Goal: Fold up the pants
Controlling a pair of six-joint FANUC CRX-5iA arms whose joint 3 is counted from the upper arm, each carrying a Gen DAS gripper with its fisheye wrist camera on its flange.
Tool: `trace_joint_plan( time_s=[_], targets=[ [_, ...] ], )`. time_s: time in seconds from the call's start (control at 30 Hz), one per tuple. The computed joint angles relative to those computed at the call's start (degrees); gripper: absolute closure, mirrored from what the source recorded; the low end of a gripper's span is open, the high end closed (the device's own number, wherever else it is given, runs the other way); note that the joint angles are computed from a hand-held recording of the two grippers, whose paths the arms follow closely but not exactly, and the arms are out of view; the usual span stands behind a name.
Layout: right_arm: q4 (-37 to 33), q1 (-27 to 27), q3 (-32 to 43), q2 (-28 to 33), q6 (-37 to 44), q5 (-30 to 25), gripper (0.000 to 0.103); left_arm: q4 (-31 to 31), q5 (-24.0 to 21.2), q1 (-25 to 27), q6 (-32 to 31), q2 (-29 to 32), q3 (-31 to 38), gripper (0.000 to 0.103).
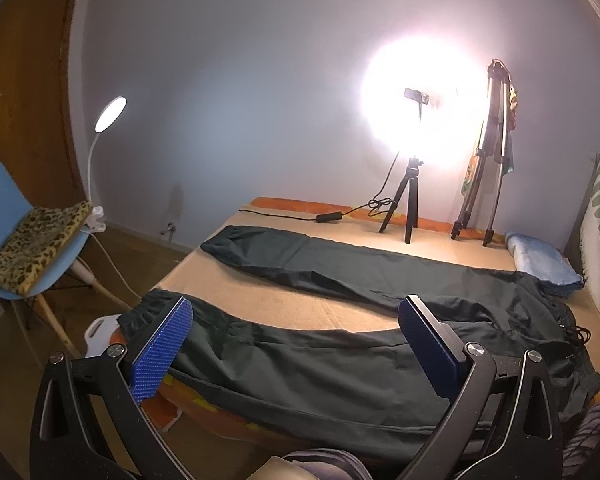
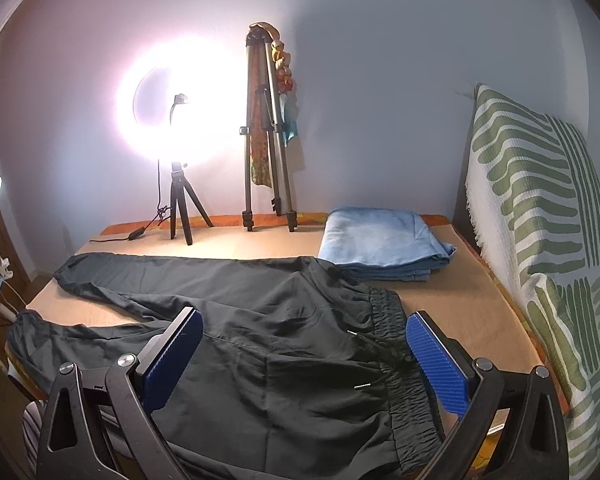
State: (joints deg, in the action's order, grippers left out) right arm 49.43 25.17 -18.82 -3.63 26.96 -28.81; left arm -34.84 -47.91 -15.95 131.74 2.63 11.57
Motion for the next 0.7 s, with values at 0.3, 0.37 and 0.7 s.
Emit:
trace_joint_plan(
  time_s=[0.3, 0.37, 0.7],
  targets=[
    [-0.72, -0.16, 0.02, 0.07, 0.77, 0.08, 0.0, -1.16, -1.31, -0.71, 1.08, 0.61, 1.11, 0.0],
    [-0.73, -0.18, -0.03, 0.02, 0.73, 0.21, 0.0, -1.15, -1.23, -0.56, 1.29, 0.59, 1.09, 0.0],
    [-0.67, -0.42, -0.05, 0.23, 0.91, 1.01, 0.0, 2.6, 0.72, 1.51, -0.87, 0.66, 0.02, 0.001]
  ],
)
